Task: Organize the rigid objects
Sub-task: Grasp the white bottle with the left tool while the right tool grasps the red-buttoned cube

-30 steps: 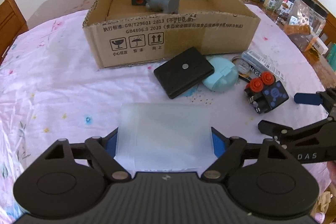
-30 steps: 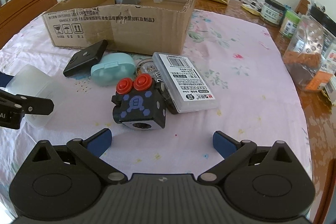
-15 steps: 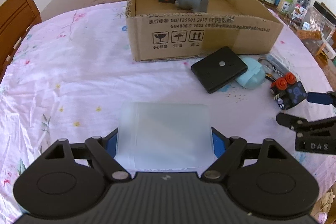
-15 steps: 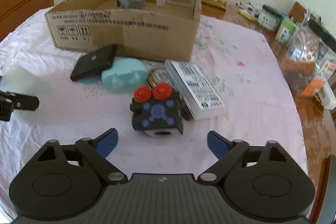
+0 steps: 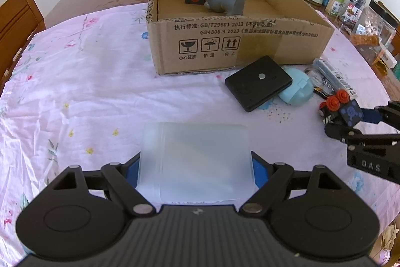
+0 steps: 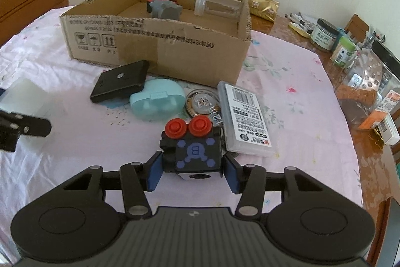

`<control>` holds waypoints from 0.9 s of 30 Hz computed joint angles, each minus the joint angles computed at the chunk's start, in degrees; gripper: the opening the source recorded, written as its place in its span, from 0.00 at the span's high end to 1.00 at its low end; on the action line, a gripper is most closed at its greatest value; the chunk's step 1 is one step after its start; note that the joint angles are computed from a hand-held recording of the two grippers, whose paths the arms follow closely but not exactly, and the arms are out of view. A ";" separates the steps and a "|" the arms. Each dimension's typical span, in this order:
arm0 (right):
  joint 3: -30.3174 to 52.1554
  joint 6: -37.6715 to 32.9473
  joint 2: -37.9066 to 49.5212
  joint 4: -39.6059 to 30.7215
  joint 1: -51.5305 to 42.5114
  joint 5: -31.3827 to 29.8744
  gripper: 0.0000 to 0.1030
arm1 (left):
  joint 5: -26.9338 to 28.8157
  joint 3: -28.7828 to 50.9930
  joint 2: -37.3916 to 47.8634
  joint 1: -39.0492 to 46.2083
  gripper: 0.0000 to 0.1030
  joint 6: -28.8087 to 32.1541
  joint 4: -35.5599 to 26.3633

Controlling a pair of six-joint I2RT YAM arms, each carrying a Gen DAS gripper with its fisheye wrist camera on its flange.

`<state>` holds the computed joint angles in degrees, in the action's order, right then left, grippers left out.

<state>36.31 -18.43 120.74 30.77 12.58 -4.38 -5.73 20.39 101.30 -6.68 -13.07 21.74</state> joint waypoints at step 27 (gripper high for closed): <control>-1.26 -0.10 4.16 5.03 -2.27 -7.89 0.00 | -1.23 1.11 2.98 -0.18 0.12 -0.38 1.20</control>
